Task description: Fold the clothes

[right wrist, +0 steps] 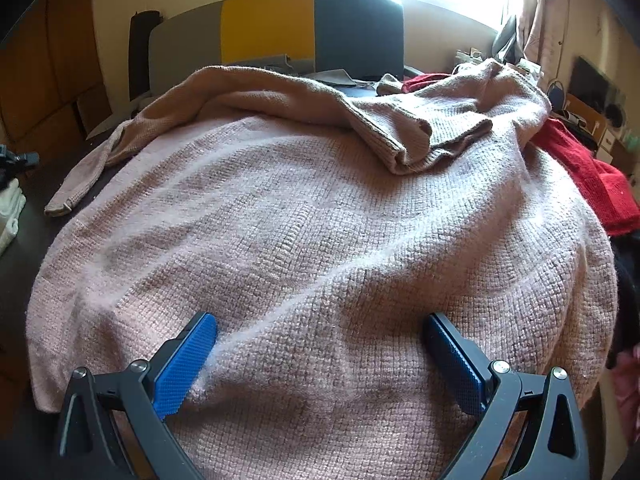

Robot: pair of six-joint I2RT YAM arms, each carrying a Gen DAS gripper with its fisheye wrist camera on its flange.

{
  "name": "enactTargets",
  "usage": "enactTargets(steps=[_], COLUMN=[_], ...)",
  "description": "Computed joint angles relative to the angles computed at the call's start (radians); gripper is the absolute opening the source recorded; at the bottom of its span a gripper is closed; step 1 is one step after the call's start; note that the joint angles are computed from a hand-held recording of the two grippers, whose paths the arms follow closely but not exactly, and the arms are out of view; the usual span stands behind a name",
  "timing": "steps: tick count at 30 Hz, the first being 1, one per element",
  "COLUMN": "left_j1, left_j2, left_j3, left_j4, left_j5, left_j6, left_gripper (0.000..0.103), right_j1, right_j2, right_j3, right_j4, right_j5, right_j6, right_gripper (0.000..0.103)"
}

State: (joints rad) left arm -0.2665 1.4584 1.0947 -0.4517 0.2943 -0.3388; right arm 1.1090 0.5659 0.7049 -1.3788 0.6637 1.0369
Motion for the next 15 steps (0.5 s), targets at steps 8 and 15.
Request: enactTargets(steps=[8, 15], left_j1=[-0.162, -0.237], left_j2=[0.218, 0.351], left_j3=[0.199, 0.296], left_j4=[-0.153, -0.221], left_j5=[-0.124, -0.24], left_j6=[0.155, 0.224], left_gripper=[0.033, 0.034], right_j1=[-0.008, 0.005], right_j2=[-0.014, -0.034], right_j3=[-0.004, -0.017], right_j4=[-0.001, -0.001], right_j5=[0.002, 0.019], right_j6=[-0.015, -0.009], right_gripper=[0.103, 0.103])
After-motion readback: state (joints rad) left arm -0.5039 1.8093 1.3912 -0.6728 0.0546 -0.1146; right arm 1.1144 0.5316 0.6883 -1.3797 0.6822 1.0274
